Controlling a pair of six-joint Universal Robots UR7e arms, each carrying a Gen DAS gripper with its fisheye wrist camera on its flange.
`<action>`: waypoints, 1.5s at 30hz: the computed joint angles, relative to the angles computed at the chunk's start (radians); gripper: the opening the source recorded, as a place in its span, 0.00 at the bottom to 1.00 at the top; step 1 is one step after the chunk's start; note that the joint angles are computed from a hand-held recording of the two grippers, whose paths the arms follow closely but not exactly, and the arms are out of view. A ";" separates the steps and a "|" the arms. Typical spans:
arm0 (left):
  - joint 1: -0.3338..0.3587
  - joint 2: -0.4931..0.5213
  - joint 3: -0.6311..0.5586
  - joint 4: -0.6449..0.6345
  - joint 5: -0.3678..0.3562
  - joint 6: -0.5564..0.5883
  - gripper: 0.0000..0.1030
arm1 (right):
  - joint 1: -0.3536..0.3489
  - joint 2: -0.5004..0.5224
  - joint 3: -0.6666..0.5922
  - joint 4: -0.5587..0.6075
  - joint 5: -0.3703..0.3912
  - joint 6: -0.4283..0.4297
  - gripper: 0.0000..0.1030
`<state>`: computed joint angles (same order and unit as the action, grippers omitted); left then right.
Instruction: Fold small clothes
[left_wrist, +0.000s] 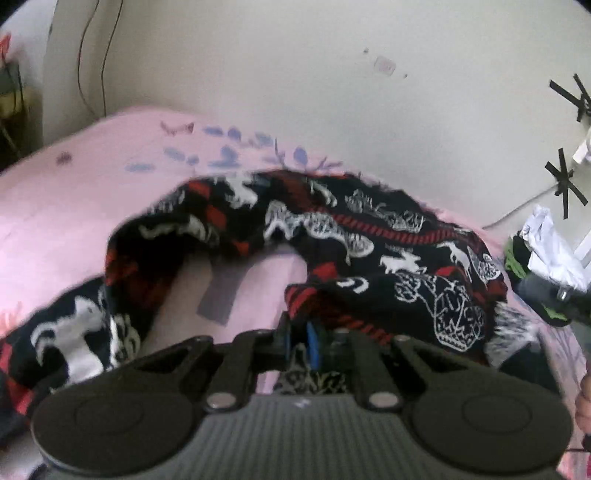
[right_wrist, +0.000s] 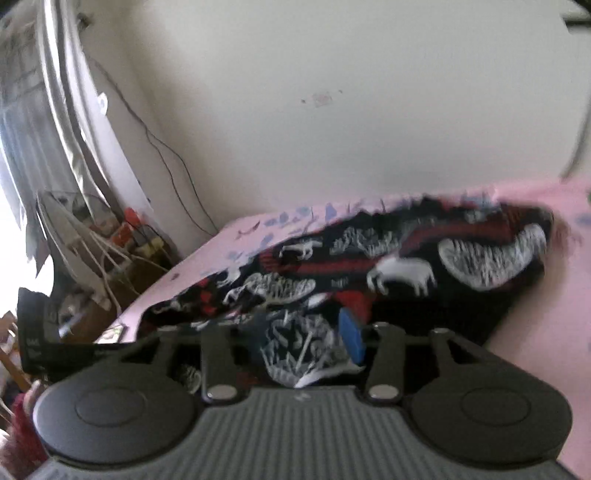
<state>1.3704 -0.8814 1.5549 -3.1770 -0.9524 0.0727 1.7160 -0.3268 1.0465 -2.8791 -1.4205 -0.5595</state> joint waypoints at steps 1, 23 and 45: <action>-0.002 -0.004 0.011 -0.001 0.000 0.007 0.20 | -0.009 -0.019 0.030 -0.037 0.012 -0.001 0.45; -0.059 -0.230 0.334 -0.073 -0.103 0.048 0.06 | -0.108 -0.411 0.625 -0.265 -0.002 -0.023 0.00; -0.216 -0.567 0.768 -0.678 0.400 0.092 0.49 | 0.222 -0.012 0.179 0.140 -0.040 -0.681 0.39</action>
